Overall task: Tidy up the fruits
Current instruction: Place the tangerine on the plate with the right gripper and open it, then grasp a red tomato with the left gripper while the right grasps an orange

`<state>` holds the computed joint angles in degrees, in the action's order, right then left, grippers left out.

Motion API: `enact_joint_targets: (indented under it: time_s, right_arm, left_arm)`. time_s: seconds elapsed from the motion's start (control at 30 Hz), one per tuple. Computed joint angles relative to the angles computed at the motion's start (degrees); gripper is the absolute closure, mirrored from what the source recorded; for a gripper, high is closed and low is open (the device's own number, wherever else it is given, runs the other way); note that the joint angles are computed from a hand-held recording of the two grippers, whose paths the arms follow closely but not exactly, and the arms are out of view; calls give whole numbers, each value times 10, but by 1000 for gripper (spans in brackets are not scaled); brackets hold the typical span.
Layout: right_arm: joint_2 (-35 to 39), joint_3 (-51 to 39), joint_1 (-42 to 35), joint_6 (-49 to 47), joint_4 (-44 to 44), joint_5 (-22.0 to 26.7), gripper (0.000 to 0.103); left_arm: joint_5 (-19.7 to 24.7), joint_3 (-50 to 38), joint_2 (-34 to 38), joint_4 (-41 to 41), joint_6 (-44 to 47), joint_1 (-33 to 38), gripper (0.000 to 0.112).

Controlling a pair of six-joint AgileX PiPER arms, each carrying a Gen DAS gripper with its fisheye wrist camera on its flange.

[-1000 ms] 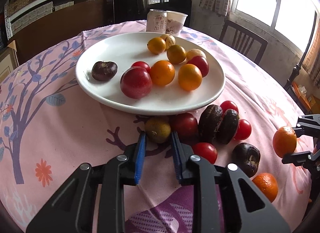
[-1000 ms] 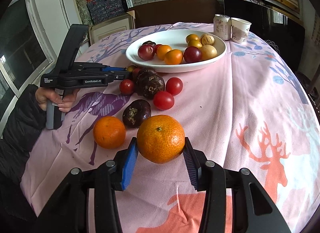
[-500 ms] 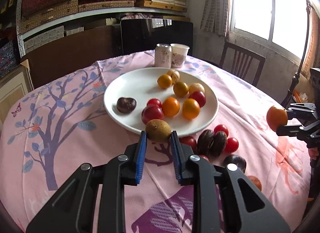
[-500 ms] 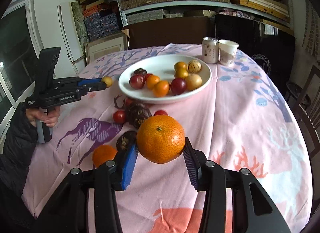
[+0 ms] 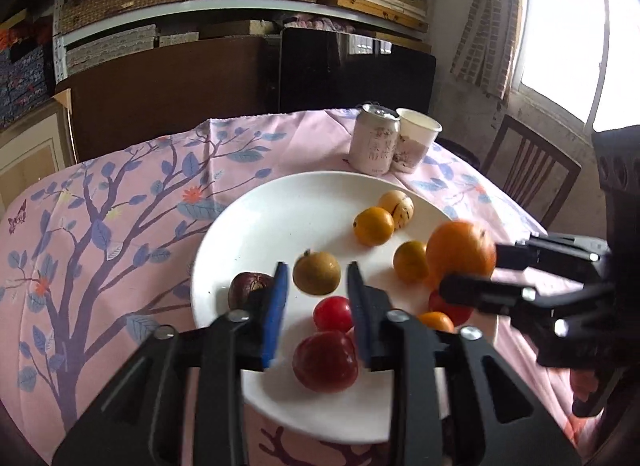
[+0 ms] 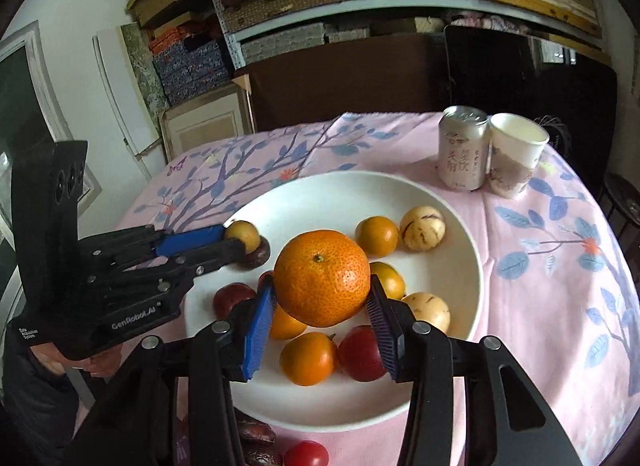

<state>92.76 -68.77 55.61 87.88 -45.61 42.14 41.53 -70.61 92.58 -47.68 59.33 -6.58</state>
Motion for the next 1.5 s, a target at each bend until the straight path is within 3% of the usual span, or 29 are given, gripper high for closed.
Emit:
enact_joint_targets:
  time_s: [0.03,0.07,0.1,0.2,0.37,0.5,0.6,0.83,0.93,1.03,1.07,1.1,1.13,1.17,1.23,1.33,1.5]
  right_arm:
    - [7,-12,-4,-17,18,5,20]
    - [11,-20,4,-12,15,33,10]
    - [8,-20,23,16,-11,70,9]
    - [-25,1,67,62,-36,129,8]
    - [-79,49,196,153,-61,206,5]
    - [-54,44,298,204,-52,216,5]
    - [-6,14,337,201,-30,198,5]
    - [84,-67,345,135,23,175,5]
    - [112,-97,341,110,30,191,8]
    - [129,-113,332,102,37,178,22]
    - [133,-117,328,105,44,178,35]
    - [138,-122,324,105,54,180,51]
    - [146,-130,323,105,63,190,57]
    - [148,-130,322,109,64,193,58]
    - [135,-111,326,141,58,178,59]
    - [120,-95,338,166,51,166,59]
    - [98,-110,386,198,1,259,59]
  left_arm:
    - [-29,12,-5,-5,-8,-4,22]
    - [-57,26,-12,-17,-5,-5,15]
    - [-63,35,-17,-33,9,-2,15]
    - [-17,33,-25,-13,4,16,14]
    - [21,114,-105,2,79,65,14]
    - [67,186,-173,-2,153,120,14]
    - [90,221,-199,4,181,138,14]
    - [3,273,-191,59,171,59,14]
    - [4,266,-169,66,167,50,14]
    - [27,246,-149,60,154,53,14]
    - [31,247,-147,53,162,56,21]
    - [32,249,-148,51,168,54,49]
    - [33,252,-151,52,172,51,55]
    - [24,258,-160,58,171,46,69]
    - [29,266,-173,63,188,43,84]
    - [38,276,-194,73,205,38,86]
    - [95,267,-243,22,262,77,87]
